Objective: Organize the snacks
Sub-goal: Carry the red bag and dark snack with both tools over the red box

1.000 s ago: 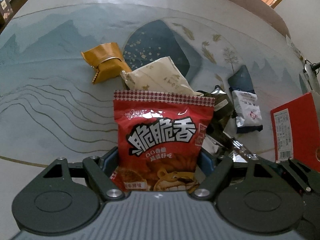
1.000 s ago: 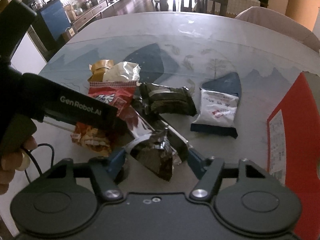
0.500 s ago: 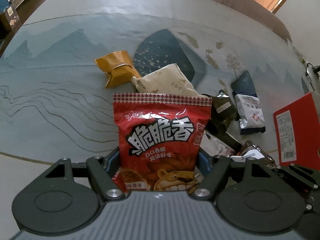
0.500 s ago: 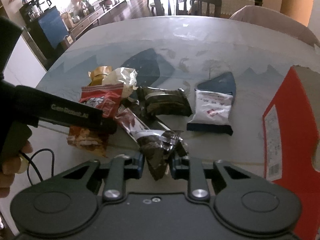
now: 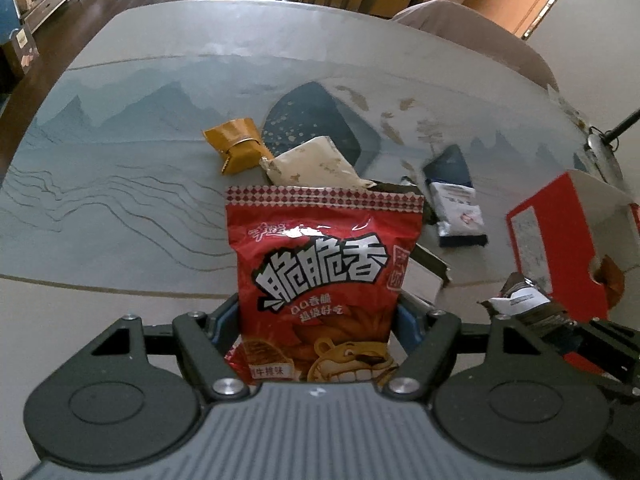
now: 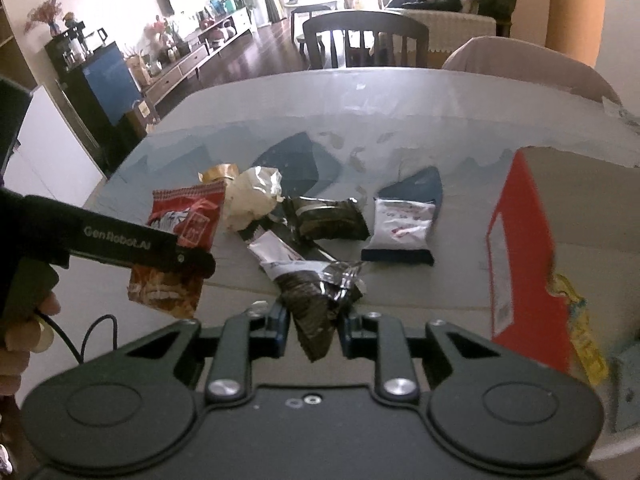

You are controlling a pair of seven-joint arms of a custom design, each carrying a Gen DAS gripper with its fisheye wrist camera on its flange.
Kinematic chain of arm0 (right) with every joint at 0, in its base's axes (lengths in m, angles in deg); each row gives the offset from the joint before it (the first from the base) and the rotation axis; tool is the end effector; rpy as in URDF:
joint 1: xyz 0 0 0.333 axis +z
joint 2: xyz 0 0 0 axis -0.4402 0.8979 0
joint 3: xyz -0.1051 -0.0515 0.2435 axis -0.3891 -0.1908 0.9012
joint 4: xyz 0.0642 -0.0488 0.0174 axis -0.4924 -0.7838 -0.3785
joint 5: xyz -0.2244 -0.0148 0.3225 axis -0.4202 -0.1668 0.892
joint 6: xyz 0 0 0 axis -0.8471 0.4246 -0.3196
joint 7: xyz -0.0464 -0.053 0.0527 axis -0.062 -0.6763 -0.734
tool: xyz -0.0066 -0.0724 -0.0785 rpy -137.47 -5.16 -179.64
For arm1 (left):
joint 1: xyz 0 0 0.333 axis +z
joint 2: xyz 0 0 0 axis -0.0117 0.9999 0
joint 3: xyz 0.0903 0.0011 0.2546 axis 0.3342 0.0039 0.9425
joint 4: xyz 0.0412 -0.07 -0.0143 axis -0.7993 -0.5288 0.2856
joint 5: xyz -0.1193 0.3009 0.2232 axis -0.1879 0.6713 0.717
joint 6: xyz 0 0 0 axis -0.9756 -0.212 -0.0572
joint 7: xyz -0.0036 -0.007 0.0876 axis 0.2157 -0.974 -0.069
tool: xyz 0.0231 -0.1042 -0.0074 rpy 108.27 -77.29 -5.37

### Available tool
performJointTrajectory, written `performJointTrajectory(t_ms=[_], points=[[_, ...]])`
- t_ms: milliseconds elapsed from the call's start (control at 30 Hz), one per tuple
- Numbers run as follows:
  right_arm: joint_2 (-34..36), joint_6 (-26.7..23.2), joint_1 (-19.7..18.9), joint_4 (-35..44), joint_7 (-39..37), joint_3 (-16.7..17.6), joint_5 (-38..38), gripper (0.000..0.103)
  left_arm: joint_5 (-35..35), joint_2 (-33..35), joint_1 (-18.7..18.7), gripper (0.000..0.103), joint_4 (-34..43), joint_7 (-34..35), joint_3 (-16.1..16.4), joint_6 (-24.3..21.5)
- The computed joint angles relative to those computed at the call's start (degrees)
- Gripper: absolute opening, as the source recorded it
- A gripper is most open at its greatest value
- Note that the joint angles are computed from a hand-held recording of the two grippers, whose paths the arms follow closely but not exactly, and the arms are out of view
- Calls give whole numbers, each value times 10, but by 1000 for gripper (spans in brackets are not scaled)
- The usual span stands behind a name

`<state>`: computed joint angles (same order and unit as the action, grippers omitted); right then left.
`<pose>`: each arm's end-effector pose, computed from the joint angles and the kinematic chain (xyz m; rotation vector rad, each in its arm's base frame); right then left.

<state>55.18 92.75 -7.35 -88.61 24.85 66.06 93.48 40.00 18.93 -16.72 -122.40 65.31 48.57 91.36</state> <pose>0.6656 0.2757 0.3994 -2.0708 1.3936 -0.2611 0.6864 -0.2951 0.3914 -2.2650 1.8473 -0.6131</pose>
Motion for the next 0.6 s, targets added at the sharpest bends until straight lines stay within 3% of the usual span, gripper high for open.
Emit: performJointTrajectory(t_ms=[333,600], points=[[-88,34,-9,-100,-16,-2,10,23,1,-53,-9,75,-40,3,-11,9],[-140,70,-17,-160,0,-16,-2,23,7,-22,-38,75,32,26,-18,-7]])
